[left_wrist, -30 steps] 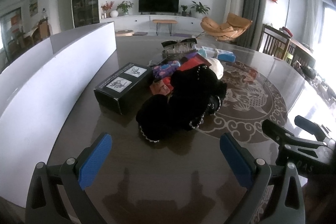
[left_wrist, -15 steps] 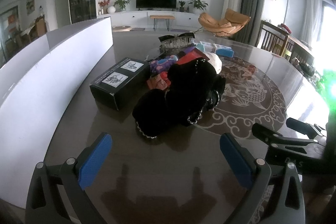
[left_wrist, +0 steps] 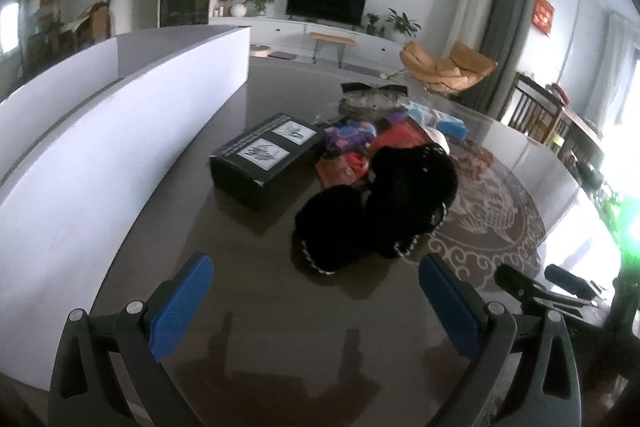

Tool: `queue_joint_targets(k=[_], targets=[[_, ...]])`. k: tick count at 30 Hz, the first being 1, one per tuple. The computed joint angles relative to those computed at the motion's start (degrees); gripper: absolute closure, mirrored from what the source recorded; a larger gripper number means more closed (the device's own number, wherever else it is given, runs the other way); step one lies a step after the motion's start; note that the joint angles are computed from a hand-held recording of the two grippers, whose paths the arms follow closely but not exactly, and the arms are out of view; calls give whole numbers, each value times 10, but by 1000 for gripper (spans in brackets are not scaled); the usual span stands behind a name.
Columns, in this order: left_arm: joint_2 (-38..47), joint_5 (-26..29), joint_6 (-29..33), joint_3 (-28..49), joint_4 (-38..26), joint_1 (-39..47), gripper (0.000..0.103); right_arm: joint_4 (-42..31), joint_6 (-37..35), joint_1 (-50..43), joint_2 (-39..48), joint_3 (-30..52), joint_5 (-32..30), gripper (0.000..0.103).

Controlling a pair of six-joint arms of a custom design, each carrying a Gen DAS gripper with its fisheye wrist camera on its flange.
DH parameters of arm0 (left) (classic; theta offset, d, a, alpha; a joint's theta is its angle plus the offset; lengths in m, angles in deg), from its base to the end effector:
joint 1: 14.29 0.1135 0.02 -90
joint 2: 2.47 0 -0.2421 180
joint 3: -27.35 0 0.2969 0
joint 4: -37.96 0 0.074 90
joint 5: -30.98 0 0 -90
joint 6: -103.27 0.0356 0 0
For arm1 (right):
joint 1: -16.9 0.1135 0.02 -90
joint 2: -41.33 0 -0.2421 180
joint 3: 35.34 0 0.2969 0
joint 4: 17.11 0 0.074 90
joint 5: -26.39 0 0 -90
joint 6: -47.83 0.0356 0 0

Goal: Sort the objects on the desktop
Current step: 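Move the left tool to the black chain-strap bag and close on it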

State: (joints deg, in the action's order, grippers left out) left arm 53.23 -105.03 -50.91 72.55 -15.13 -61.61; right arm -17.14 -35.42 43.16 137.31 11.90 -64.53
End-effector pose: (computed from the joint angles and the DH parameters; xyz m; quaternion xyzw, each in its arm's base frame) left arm 0.1676 -0.1439 0.1710 -0.2197 0.8734 0.0403 0.4328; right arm 0.2807 0.1391 0.0487 -0.1614 0.9219 0.1072 0.3354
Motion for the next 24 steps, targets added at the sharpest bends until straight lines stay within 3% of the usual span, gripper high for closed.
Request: queue_joint_targets(k=[14,20,24], targets=[[5,79,30,0,14,51,0,25,12,-23,-8,-17,-49,0],[123,107,137,72,27,107,0,5,6,-13,0,-3,-35,0],[170,175,159,103,19,171,0,2,-1,-9,-1,-3,-34,0]])
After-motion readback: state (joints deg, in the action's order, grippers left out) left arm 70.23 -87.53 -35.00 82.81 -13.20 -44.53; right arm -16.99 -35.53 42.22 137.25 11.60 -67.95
